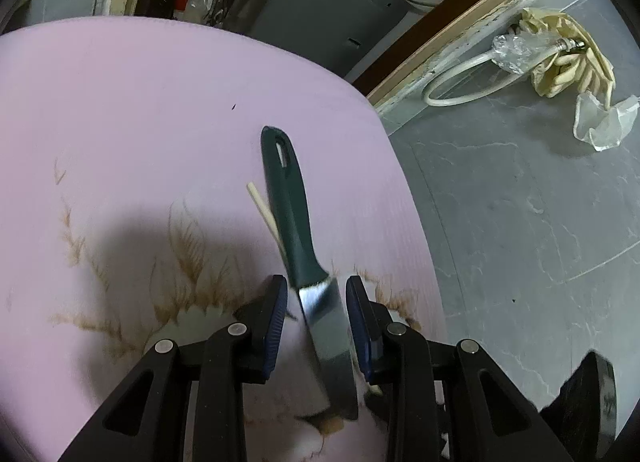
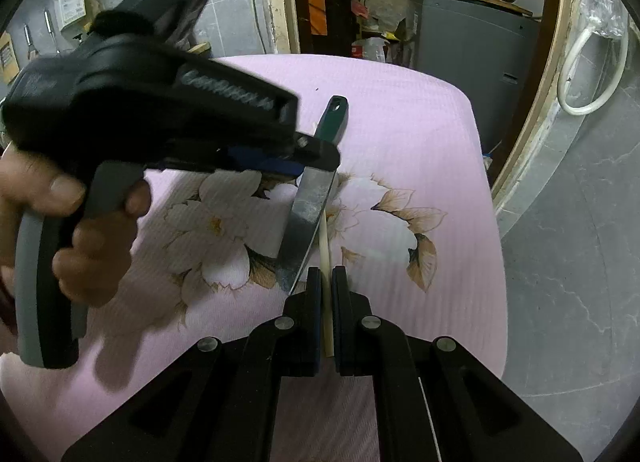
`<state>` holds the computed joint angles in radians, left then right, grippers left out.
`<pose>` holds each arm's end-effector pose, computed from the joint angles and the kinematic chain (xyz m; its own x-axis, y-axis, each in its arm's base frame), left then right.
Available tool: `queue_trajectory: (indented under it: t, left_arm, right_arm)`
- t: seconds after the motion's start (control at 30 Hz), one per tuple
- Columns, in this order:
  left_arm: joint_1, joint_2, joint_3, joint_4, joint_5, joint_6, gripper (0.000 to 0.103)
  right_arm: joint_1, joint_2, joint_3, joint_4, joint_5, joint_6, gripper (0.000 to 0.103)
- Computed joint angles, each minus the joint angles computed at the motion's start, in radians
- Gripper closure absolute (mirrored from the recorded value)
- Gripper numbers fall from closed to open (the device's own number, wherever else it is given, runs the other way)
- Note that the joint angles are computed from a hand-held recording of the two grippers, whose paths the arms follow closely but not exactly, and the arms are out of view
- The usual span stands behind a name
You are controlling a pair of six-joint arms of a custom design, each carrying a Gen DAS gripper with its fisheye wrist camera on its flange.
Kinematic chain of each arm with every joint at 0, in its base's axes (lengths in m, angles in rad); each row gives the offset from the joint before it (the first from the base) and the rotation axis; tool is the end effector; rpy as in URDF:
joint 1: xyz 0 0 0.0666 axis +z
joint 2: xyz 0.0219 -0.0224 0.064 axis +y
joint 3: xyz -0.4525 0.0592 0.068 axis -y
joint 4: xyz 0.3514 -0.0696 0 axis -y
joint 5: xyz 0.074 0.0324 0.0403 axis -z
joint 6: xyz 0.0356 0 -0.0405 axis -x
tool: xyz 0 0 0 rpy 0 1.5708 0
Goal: Organize utensils
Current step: 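Grasp the green-handled knife with the left tool while the right tool grasps the wooden chopstick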
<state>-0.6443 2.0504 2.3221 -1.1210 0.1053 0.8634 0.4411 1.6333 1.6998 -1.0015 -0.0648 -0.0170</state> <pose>0.5585 -0.4247 0.5127 -0.8863 -0.2796 -0.3693 -0.0320 0.8324 -0.5533 0.4817 0.2295 0.5131 -0.7353 -0.3284 -0.5928 -0.4484 0.8917 0.0622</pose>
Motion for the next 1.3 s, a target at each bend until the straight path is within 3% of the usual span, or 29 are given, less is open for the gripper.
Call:
queue_trajectory:
  t: [0.27, 0.5, 0.57, 0.7, 0.8, 1.03, 1.1, 1.2, 1.23, 1.3]
  left_arm:
    - [0.009, 0.086, 0.181, -0.133, -0.005, 0.031, 0.074]
    - [-0.006, 0.209, 0.461, -0.369, -0.074, -0.033, 0.083]
    - [-0.002, 0.177, 0.391, -0.322, -0.062, -0.029, 0.084]
    - [0.01, 0.068, 0.158, -0.16, -0.036, 0.006, 0.09]
    - [0.001, 0.031, 0.098, -0.152, -0.077, -0.012, 0.091]
    - [-0.013, -0.05, -0.028, -0.144, -0.098, 0.025, 0.093]
    - [-0.023, -0.078, -0.071, -0.15, -0.074, 0.054, 0.096]
    - [-0.047, -0.105, -0.1, -0.184, -0.08, 0.04, 0.097]
    - [-0.054, -0.108, -0.099, -0.199, -0.09, 0.03, 0.097]
    - [-0.058, -0.116, -0.107, -0.2, -0.112, 0.034, 0.097]
  right_arm:
    - [0.006, -0.005, -0.019, 0.019, 0.009, 0.014, 0.099]
    - [0.01, -0.009, -0.023, 0.018, 0.019, 0.001, 0.099]
    - [0.007, -0.001, -0.014, 0.016, 0.016, -0.004, 0.099]
    - [-0.006, 0.009, -0.012, 0.02, -0.002, -0.019, 0.099]
    - [-0.007, 0.007, -0.016, 0.024, 0.0, -0.027, 0.099]
    - [-0.021, -0.009, -0.019, -0.018, -0.003, -0.066, 0.099]
    - [-0.035, -0.018, -0.017, -0.06, -0.035, -0.096, 0.099]
    - [-0.056, -0.021, -0.017, -0.105, -0.101, -0.125, 0.098]
    - [-0.061, -0.022, -0.015, -0.108, -0.111, -0.129, 0.097]
    - [-0.062, -0.019, -0.013, -0.102, -0.115, -0.122, 0.085]
